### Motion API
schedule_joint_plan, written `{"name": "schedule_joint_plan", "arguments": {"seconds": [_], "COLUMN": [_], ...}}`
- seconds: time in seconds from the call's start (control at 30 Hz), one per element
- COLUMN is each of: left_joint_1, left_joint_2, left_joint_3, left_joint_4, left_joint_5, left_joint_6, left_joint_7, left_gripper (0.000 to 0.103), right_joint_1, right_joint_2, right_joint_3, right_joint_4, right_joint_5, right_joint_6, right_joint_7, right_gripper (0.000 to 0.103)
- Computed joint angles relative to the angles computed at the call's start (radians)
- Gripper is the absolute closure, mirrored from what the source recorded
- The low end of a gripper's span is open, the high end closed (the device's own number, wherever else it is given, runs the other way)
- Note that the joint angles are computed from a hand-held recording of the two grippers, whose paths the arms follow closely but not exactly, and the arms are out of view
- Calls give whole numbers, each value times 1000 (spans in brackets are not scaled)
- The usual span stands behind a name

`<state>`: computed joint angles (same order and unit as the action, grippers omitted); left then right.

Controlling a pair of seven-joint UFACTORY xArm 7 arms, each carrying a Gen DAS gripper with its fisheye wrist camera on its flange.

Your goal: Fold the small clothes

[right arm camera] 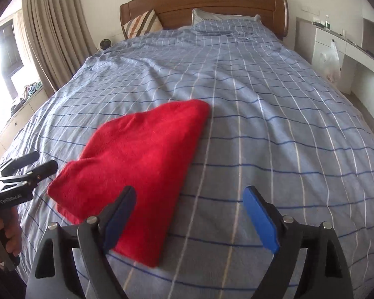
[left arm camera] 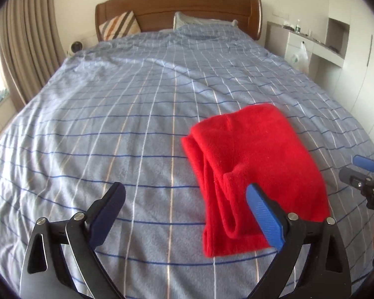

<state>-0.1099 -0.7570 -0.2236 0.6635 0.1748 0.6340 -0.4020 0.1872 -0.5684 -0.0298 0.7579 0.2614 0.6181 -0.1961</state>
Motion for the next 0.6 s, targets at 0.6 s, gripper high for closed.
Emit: {"name": "schedule_joint_plan", "arguments": {"seconds": [0.6], "left_joint_1": [-12], "left_joint_2": [-267], "left_joint_3": [-123], "left_joint_4": [18], "left_joint_5": [53], "left_joint_6": [206], "left_joint_7": [-57], "left_gripper": [0], "right_joint_1": [-8], "right_joint_2": [-445], "right_joint_3": [73], "right_joint_4": [-171], "right_joint_5": [-132], "right_joint_6": [125], "right_joint_7": [79], "right_gripper": [10]}}
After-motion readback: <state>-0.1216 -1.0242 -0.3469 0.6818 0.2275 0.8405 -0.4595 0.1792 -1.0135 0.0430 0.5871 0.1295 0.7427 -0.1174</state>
